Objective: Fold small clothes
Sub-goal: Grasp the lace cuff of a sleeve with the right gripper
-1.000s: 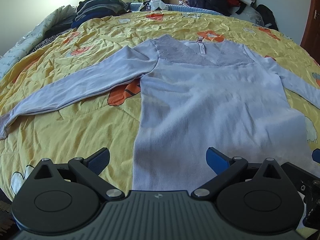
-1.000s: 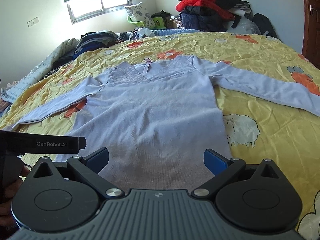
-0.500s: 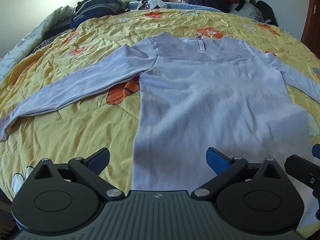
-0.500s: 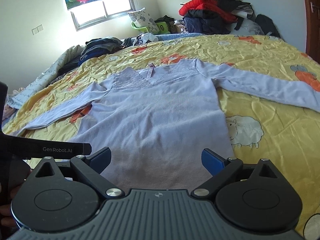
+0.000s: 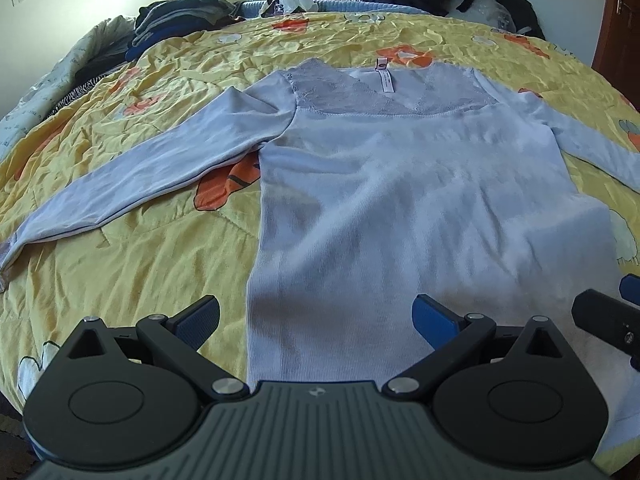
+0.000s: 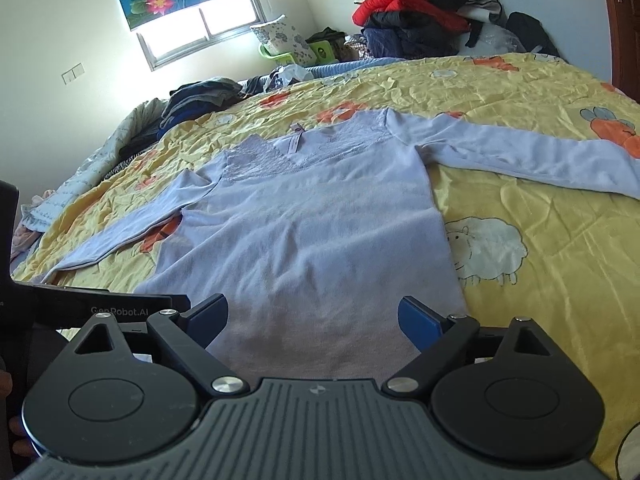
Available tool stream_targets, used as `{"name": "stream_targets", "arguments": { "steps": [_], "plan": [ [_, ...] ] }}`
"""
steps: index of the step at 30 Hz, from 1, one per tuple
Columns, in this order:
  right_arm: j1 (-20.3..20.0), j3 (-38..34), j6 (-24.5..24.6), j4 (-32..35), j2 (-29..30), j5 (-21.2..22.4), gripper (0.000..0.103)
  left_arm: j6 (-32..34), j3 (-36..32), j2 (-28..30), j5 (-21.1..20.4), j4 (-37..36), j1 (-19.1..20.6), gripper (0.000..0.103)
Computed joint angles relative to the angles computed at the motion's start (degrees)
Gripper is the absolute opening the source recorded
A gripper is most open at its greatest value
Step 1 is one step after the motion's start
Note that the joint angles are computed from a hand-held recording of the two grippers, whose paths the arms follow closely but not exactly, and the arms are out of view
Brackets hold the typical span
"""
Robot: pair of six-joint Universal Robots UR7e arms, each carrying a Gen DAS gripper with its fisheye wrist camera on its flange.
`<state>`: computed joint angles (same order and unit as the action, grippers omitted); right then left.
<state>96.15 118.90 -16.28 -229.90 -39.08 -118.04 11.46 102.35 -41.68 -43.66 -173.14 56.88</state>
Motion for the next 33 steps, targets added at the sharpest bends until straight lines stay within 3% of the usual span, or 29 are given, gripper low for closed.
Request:
{"name": "stream_targets", "arguments": {
  "steps": [7, 20, 24, 28, 31, 33],
  "plan": [
    [-3.67, 1.44, 4.76, -5.73, -1.98, 0.81, 0.093, 1.59, -0.77, 0.31, -1.78, -0.72, -0.12, 0.103],
    [-16.35, 5.96, 13.4, -24.37, -7.72, -0.34, 0.092, 4.98, -2.53, 1.67, -5.58, -0.89, -0.89, 0.103],
    [-21.1, 7.03, 17.45, -26.02, -9.52, 3.9, 0.088, 5.1, -3.49, 2.32, -6.64, -0.15, -0.98, 0.103],
    [-24.89, 6.14, 18.35, -28.33, -9.41, 9.46, 0.085, 6.22, -3.71, 2.89, -6.49, -0.55, -1.32, 0.103],
    [-27.55, 4.64, 20.12, -30.49, -8.8, 13.17, 0.077, 7.27, -3.4, 3.04, -6.39, -0.93, -1.5, 0.103],
    [-28.25, 3.18, 21.25, -30.07, -8.93, 12.84, 0.064, 7.82, -3.27, 3.22, -5.91, -1.11, -1.59, 0.103]
  ]
}}
